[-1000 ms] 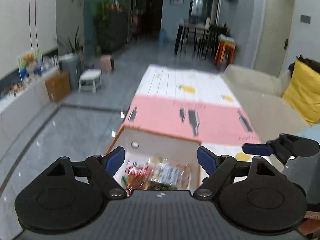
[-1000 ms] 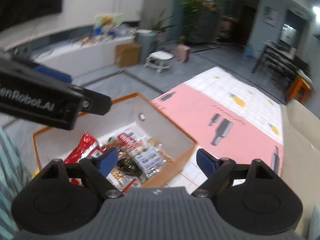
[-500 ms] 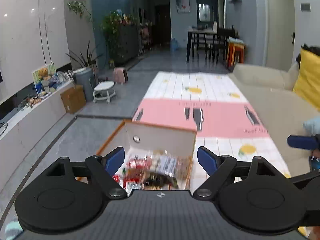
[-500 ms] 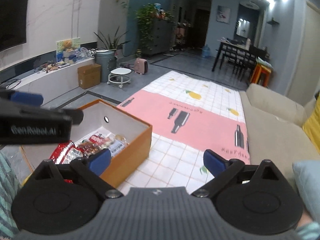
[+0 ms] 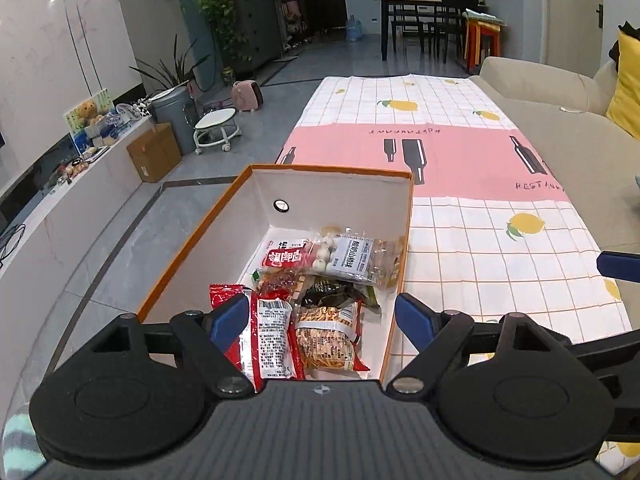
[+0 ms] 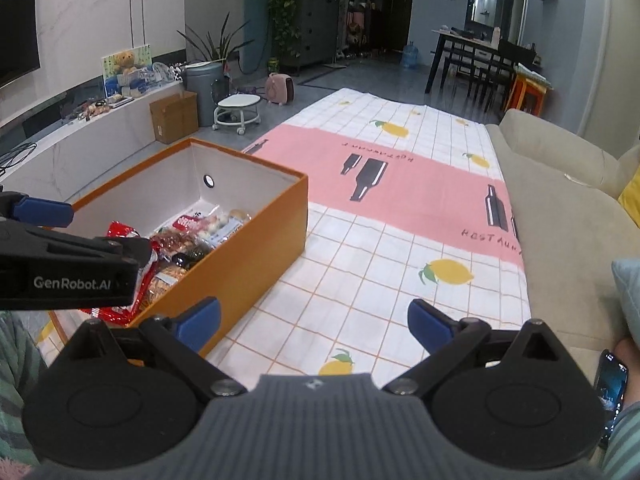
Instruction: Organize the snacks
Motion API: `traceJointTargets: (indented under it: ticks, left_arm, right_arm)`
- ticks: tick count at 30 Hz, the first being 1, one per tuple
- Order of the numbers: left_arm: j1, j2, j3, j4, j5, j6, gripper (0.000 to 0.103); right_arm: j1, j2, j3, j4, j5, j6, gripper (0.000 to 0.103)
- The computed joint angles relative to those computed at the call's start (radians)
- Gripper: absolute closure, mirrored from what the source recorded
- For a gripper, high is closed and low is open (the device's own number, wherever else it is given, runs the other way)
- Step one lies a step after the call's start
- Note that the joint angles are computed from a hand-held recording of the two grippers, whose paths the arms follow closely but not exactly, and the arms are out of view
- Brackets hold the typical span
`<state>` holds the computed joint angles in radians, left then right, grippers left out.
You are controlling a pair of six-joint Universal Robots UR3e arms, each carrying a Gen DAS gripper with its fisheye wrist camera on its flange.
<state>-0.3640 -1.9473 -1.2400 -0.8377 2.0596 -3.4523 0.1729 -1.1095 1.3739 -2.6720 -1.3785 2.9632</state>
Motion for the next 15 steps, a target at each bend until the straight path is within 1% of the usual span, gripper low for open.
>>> traceJointTargets:
  ticks: [15]
  left_arm:
    - [0.01,-0.006,0.03,-0.045,-0.017,-0.025,0.006]
  right_arm:
    - [0.0,0.001,0.012,-0.01,0.001,-0.007,0.006]
